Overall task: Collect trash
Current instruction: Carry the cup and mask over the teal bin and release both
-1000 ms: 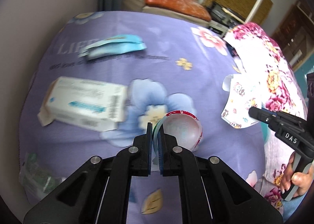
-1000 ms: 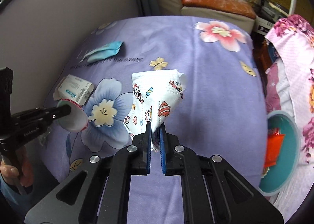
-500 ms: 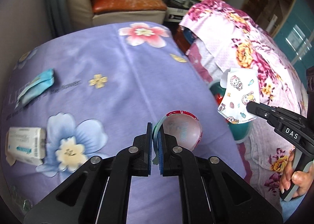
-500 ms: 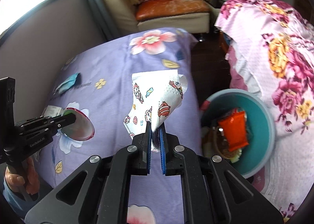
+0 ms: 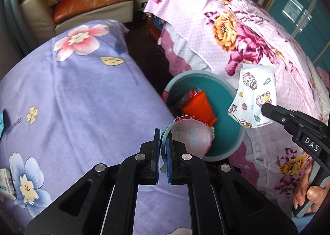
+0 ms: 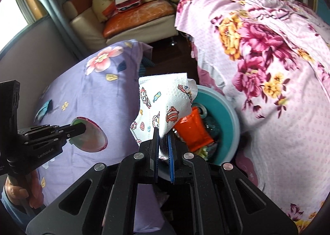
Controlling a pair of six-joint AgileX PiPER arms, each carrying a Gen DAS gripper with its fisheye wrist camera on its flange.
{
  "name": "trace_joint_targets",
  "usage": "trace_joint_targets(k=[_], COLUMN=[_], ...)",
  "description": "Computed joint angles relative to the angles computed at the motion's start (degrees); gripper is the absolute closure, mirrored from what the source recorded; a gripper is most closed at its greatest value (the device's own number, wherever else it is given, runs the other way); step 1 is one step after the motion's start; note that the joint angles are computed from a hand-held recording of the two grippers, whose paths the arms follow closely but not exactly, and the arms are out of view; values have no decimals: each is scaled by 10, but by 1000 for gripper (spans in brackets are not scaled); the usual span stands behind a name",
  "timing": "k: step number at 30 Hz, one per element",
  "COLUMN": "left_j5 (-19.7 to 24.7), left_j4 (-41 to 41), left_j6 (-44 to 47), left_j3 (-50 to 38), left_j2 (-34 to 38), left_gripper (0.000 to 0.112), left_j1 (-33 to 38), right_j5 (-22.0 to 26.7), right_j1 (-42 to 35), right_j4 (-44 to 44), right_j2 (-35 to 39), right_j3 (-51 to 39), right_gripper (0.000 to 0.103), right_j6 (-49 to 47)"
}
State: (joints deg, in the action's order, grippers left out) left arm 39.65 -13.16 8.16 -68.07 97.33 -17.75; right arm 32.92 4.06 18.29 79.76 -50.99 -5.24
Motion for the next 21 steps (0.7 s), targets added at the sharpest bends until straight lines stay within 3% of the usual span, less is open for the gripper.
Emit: trace_joint_targets(k=[8,21], left_j5=[10,28], left_j4=[29,37], left_j6=[-41,-57], left_j3=[-52,-120], left_j2=[63,134], left_gripper=[106,105], left_j1=[-49,-86], right_j5=[3,8], right_j1=[-77,-125], right_j4=[75,98], right_j2=[17,51], right_j3=[10,1], right_gripper=[95,95], right_j6=[-107,-143])
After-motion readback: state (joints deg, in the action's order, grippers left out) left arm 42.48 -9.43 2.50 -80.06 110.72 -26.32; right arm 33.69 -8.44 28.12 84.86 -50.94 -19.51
